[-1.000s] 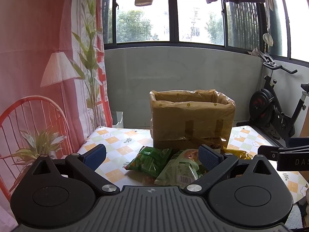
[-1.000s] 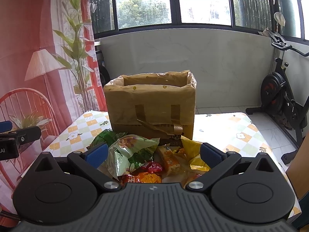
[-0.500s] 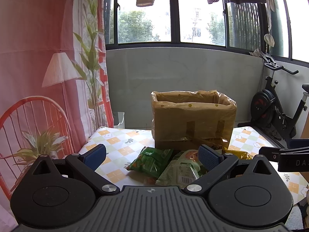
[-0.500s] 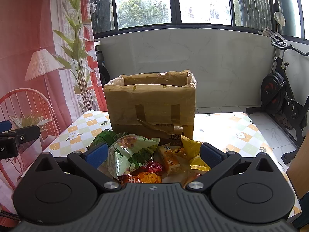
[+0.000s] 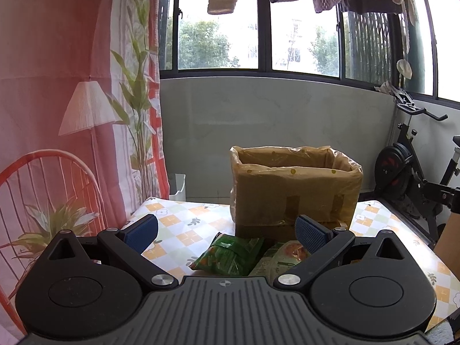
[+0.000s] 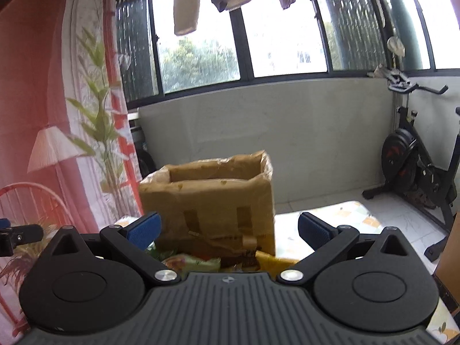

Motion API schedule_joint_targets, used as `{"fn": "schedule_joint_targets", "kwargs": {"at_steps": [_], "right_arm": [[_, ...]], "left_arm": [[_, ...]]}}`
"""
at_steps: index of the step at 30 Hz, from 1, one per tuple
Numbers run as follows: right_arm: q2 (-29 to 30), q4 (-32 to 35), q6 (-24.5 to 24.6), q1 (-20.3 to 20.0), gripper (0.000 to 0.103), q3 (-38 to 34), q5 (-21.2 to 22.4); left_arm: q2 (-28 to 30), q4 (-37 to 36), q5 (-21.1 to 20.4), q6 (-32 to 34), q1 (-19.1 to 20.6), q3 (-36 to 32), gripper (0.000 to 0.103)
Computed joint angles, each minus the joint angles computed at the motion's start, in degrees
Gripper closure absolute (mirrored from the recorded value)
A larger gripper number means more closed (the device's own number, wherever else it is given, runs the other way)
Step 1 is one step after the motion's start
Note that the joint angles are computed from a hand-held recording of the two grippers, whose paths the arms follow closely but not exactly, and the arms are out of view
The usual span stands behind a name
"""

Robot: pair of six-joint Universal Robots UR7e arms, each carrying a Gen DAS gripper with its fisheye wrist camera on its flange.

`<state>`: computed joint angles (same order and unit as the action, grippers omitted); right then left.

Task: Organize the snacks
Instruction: 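Grasp the green chip bag with the left gripper while the right grasps the bread pastry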

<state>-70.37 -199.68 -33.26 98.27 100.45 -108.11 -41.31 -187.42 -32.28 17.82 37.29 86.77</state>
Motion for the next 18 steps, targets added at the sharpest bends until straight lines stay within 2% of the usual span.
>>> {"fn": "schedule_joint_targets", "kwargs": {"at_steps": [3, 6, 9, 12, 15, 18], "right_arm": [[2.39, -4.20, -0.06, -0.92, 0.000, -2.18, -0.51], [3.68, -5.60, -0.04, -2.00, 0.000, -3.33, -0.03], [3.70, -1.58, -0.50, -2.97, 0.000, -3.96, 0.24], [4.34, 2.78, -1.03, -3.47, 0.000, -4.73, -1.84], [4.34, 4.11, -2.66, -4.62, 0.000, -3.95, -0.55], [5.03, 3.75, -5.88, -5.34, 0.000, -2.93, -1.02]], "left_arm": [[1.96, -0.46, -1.69, 0.03, 1.42, -2.65, 0.001], [4.19, -1.34, -3.63, -1.49, 2.97, -4.89, 0.003], [5.90, 1.24, -4.41, -3.44, 4.12, -6.63, 0.006], [7.35, 2.77, -5.92, -2.65, 5.04, -7.41, 0.007], [8.64, 3.00, -8.88, -0.14, 6.10, -8.00, 0.007], [9.71, 5.72, -12.07, -0.44, 7.37, -9.06, 0.007]]}}
